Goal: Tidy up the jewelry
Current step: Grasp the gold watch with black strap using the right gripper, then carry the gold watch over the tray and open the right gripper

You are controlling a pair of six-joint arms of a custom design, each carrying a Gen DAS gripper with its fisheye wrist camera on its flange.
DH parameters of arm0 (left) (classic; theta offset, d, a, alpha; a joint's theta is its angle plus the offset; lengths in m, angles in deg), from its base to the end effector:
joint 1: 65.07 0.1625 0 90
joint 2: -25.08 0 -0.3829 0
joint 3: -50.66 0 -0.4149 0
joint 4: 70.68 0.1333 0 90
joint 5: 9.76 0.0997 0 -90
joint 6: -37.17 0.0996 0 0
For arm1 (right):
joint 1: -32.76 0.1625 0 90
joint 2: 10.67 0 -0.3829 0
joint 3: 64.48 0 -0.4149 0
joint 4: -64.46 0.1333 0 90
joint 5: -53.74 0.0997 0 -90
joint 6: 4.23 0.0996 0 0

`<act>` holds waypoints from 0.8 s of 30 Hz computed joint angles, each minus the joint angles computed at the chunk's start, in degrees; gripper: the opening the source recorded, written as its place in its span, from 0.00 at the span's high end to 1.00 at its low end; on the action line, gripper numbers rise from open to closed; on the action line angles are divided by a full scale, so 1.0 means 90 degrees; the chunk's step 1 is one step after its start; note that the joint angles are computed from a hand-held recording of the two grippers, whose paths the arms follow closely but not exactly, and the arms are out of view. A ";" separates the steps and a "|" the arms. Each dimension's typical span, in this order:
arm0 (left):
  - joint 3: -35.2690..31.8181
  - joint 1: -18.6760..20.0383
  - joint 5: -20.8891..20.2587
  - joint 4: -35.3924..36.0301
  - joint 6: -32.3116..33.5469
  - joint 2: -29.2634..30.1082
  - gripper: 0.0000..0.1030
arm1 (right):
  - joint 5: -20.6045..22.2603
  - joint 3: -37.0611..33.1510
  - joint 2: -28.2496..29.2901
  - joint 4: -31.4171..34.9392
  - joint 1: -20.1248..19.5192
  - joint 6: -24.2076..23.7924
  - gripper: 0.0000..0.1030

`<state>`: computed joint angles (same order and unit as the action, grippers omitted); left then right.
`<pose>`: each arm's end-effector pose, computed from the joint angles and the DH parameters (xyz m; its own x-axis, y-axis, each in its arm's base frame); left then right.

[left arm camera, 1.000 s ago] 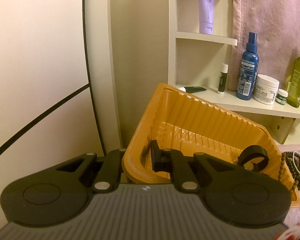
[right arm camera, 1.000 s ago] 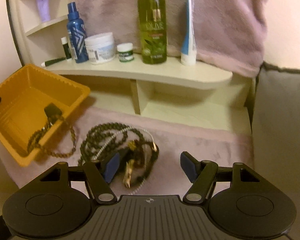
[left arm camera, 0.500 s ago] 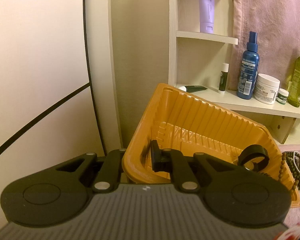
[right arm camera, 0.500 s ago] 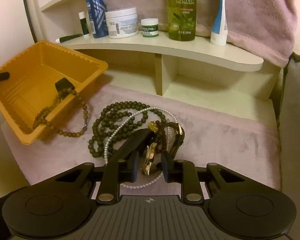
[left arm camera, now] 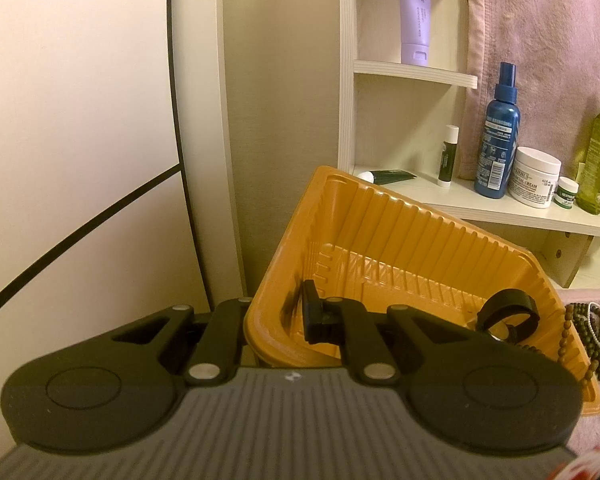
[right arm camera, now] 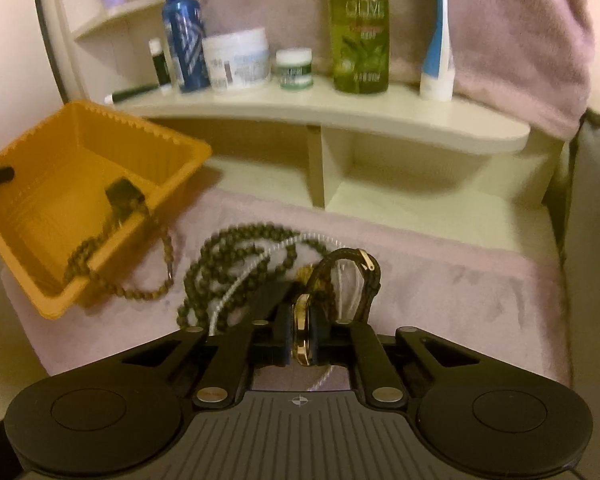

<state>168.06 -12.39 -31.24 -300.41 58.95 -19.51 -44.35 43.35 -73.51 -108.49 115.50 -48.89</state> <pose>-0.1040 -0.5091 0.1124 -0.6642 -0.3104 -0.6801 0.5213 0.4597 -0.7189 0.0416 -0.6177 0.1934 -0.7608 -0.3997 0.5113 -0.6118 0.7046 -0.3595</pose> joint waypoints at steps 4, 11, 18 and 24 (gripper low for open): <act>0.0001 -0.0001 0.0003 0.0009 -0.0008 -0.0001 0.90 | 0.0291 -0.0003 -0.0100 0.0008 0.0081 0.0103 0.91; -0.0005 0.0018 -0.0017 0.0071 -0.0041 -0.0012 0.90 | 0.1193 -0.0206 -0.0001 0.0709 0.0400 0.0175 0.91; 0.0006 0.0003 -0.0047 0.0053 -0.0005 -0.0025 0.91 | 0.1751 -0.0527 0.0481 0.1239 0.0776 0.0108 0.91; 0.0033 -0.0001 -0.0064 -0.0015 0.0001 -0.0021 0.91 | 0.1552 -0.0796 0.0861 0.1708 0.0924 0.0081 0.91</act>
